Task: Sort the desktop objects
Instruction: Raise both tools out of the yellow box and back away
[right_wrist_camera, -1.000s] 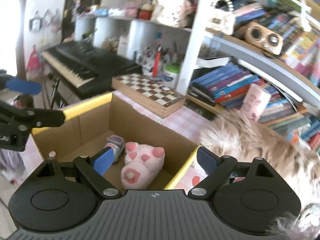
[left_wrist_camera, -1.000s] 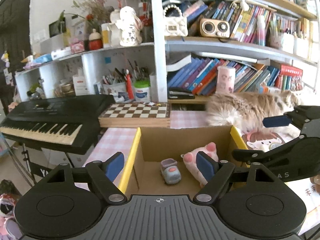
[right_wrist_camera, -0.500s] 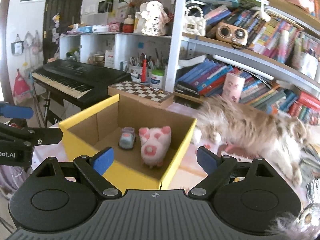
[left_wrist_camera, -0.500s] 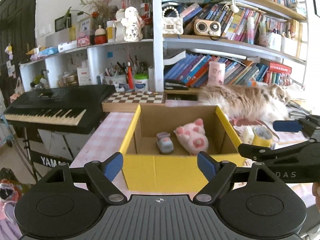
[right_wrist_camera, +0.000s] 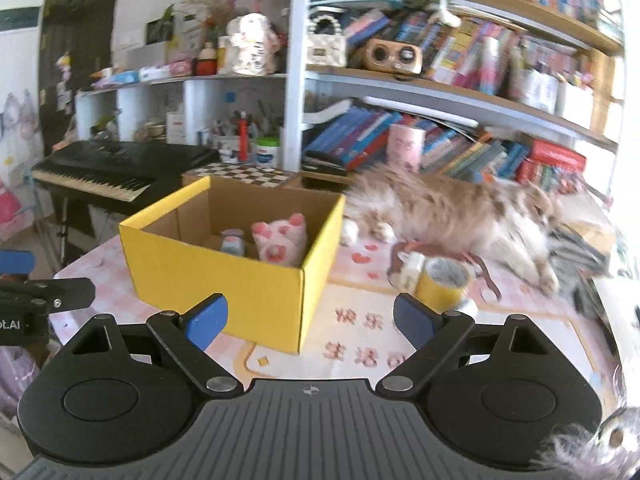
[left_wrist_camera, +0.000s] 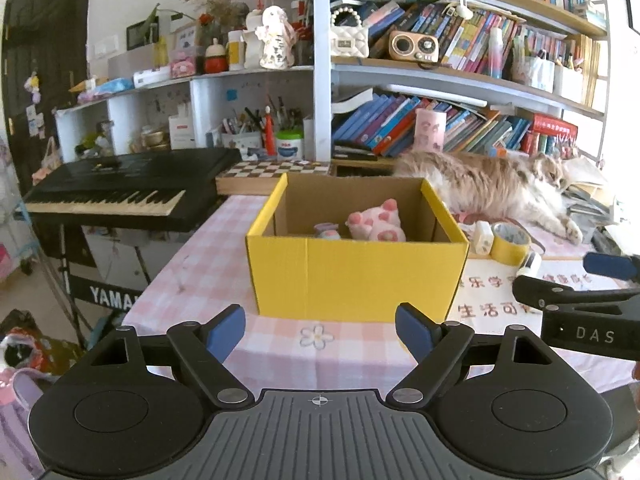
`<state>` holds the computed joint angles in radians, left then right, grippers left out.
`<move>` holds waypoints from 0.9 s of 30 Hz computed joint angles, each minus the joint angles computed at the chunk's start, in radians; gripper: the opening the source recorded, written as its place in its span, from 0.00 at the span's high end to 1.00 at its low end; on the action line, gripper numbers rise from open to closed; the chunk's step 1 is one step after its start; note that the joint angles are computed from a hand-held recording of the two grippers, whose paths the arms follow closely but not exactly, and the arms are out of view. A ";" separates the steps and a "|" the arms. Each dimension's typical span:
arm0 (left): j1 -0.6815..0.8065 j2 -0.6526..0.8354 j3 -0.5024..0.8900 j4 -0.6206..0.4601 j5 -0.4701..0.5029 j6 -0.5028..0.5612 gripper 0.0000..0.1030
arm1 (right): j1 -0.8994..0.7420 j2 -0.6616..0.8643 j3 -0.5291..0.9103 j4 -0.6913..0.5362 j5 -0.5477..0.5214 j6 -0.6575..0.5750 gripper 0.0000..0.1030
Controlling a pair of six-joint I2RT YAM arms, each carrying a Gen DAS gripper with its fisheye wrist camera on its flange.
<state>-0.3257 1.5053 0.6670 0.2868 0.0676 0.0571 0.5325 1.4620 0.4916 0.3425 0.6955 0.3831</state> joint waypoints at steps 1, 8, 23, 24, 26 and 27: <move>-0.006 -0.016 -0.025 0.012 -0.010 -0.001 0.17 | 0.017 -0.003 -0.010 -0.011 0.021 0.032 0.13; -0.032 -0.082 -0.139 0.068 -0.065 0.017 0.14 | 0.125 0.007 -0.050 -0.077 0.105 0.167 0.13; -0.039 -0.125 -0.226 0.039 -0.067 -0.009 0.13 | 0.259 0.045 -0.044 -0.211 0.156 0.378 0.13; -0.040 -0.126 -0.228 0.036 -0.065 -0.009 0.13 | 0.262 0.045 -0.044 -0.219 0.154 0.385 0.13; -0.039 -0.129 -0.234 0.032 -0.060 -0.005 0.13 | 0.273 0.050 -0.041 -0.241 0.156 0.408 0.13; -0.040 -0.129 -0.236 0.029 -0.058 -0.004 0.13 | 0.278 0.051 -0.040 -0.251 0.156 0.419 0.13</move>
